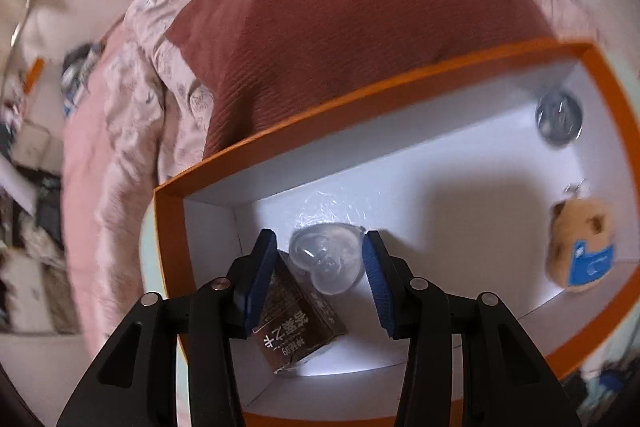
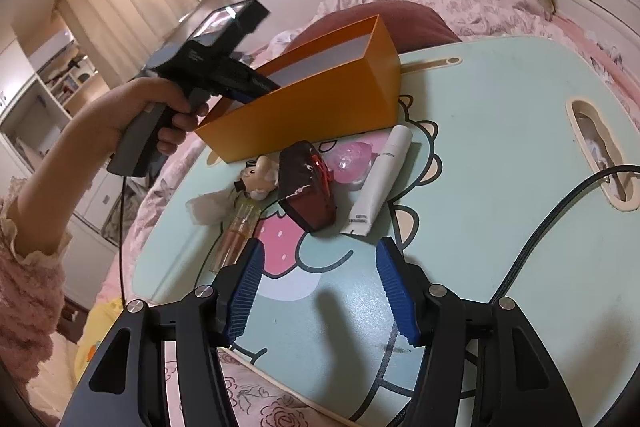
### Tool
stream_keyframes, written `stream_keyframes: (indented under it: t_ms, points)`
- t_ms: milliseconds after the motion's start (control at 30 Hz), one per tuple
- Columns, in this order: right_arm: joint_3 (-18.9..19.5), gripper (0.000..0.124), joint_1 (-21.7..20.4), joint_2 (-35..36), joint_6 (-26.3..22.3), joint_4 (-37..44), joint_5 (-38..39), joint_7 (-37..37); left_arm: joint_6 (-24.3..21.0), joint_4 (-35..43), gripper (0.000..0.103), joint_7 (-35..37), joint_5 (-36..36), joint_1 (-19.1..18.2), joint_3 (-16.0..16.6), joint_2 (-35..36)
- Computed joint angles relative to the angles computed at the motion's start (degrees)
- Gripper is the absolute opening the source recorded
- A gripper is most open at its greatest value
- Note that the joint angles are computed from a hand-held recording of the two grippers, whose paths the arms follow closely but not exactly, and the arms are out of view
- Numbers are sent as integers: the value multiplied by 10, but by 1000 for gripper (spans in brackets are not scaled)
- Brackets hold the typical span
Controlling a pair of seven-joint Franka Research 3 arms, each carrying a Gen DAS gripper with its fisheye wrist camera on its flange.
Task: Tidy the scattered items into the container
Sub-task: 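Reach the left gripper into the box and grasp the clear plastic dome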
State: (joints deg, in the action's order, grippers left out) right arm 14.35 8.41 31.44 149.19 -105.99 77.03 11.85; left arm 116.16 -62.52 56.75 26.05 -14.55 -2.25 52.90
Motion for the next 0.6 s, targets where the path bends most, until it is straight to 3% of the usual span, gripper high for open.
stream_keyframes:
  t_ms: [167,200,433,500,600]
  points:
    - [-2,58,0,4,-5,5,-11,17,-38,51,43,36,-44,20,-19,23]
    - [-2,58,-1,5,-7,6,-13,21,-29,42,38,33,-62,31,-26,18]
    - [0,58,-4,9,-11,9,-19,32,29,-24,37,20,-74,40,-24,-15]
    - [0,58,-4,9,-10,10,-21,34,64,-53,35,13,-70,42,-23,-30]
    - [2,58,-5,10,-9,9,-20,33,118,-104,21,-22,-55,38,-12,-64]
